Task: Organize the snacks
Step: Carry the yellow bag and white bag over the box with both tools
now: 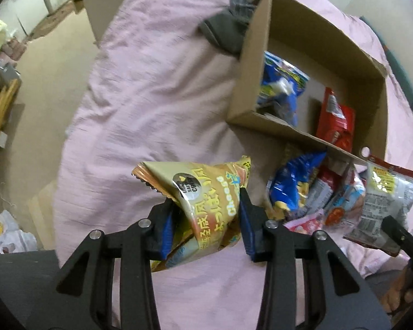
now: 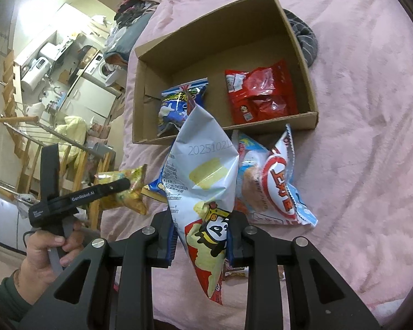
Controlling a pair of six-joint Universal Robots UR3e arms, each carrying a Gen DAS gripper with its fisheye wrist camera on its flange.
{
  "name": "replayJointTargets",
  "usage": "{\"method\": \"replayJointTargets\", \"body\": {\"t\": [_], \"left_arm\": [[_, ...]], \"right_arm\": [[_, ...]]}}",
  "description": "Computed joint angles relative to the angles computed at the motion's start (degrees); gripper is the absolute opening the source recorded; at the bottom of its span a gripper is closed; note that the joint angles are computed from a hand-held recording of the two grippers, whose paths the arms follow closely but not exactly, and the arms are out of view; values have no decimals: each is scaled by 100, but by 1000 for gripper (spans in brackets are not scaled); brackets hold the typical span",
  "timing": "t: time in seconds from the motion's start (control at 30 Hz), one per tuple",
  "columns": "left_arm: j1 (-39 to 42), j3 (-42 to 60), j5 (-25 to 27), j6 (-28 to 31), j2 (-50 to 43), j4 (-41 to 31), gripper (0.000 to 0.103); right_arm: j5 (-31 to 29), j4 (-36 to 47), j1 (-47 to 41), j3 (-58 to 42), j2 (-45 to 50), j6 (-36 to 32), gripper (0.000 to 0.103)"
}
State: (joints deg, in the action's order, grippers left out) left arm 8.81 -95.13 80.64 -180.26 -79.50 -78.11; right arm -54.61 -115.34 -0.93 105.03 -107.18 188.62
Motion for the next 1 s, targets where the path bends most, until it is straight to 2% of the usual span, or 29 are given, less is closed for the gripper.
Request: {"method": "replayJointTargets", "body": {"t": [0.27,0.5,0.63,1.0], "left_arm": [[25,14,22,-16,95,80,36],[-70,153,-156,54,321,92,36],[-255,765,-177,79,144,98,36],[-872,3023,81,-18,-1411,43,36]], "right_arm": [[-99,-165,94,-20,95,70,28],[217,-313,-113,93,-35,88,28],[525,-424,-332,67,-80,178,28],[385,-597,-168,-1279,893,439,28]]}}
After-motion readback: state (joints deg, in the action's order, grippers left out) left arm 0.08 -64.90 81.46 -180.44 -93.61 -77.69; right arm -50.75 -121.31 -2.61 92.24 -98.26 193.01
